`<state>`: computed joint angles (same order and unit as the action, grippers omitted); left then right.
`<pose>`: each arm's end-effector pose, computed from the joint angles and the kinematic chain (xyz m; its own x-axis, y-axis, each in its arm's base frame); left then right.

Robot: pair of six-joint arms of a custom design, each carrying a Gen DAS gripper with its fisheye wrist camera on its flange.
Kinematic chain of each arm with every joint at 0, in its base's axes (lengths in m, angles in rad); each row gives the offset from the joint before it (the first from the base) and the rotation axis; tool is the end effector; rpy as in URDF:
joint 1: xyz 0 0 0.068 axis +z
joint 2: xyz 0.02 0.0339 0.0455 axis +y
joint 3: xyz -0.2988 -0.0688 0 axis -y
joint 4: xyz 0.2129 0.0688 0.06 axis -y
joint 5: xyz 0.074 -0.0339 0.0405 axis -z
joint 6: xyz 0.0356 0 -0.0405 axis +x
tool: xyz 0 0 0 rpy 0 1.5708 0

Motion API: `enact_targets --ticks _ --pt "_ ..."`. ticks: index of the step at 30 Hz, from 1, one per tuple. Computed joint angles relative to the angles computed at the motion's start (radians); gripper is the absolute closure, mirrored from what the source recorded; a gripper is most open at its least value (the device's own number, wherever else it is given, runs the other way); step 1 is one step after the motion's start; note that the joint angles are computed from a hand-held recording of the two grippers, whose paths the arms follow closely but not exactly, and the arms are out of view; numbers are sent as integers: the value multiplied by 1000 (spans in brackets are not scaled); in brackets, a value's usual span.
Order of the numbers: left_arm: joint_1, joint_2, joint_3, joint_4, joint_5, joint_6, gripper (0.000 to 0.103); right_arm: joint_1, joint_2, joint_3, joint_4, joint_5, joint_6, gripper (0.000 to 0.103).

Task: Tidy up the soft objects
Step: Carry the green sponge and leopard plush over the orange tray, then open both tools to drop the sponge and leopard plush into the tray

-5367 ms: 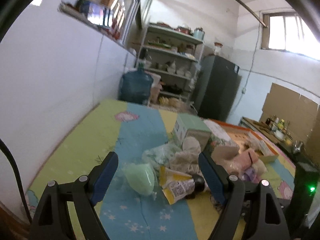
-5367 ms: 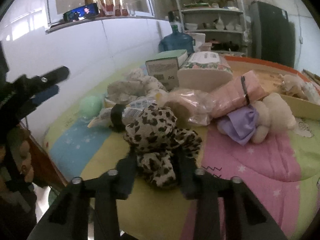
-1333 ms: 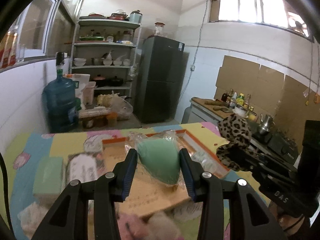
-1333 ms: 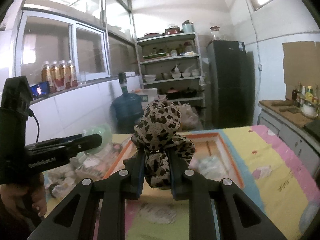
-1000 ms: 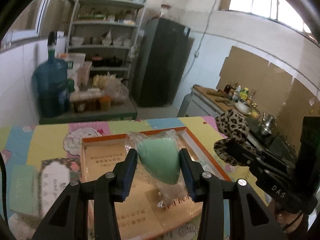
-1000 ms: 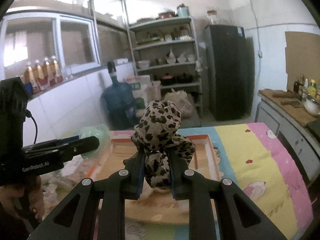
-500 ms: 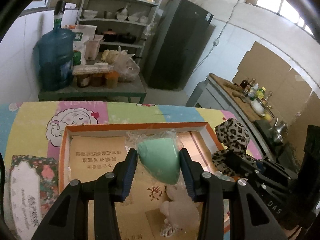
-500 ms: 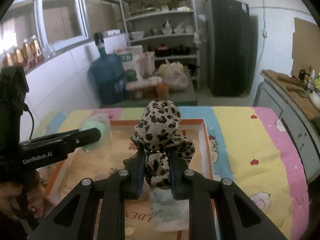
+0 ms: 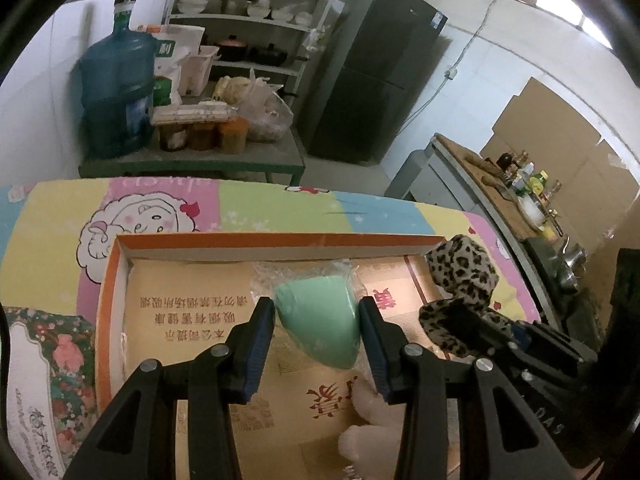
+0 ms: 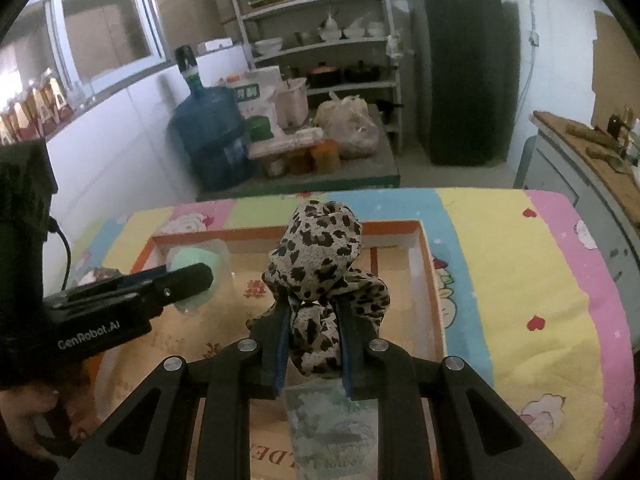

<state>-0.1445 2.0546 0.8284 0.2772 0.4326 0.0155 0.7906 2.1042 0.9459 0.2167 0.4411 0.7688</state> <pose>0.3435 -0.0651 0.1115 -0.7985 0.1304 -0.5877 0.3848 0.8613 -0.3317 0.2744 0.2557 0.1139 -0.7328 0.1534 -0.6630 0.0605 0.9851 0.1611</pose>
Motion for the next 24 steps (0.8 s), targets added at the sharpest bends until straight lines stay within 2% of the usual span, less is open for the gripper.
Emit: enact_targets --ticks 9,12,14,16,20,24 --pt "-6 43 61 -83 10 1 58 -24 57 26 6 -36 -4 75" --pt "-21 51 70 -101 -16 11 47 -31 72 30 8 -42 -2 73" --pt "-26 48 60 -86 -15 12 35 -35 80 32 10 -45 0 73" --pt "-32 40 42 -58 -23 7 33 -38 83 32 14 -48 0 72" --pt "-32 21 10 -4 -28 -14 22 -35 82 21 31 -40 -3 58" --pt "-37 -13 -36 67 -51 -22 20 -22 73 12 34 -17 1 44"
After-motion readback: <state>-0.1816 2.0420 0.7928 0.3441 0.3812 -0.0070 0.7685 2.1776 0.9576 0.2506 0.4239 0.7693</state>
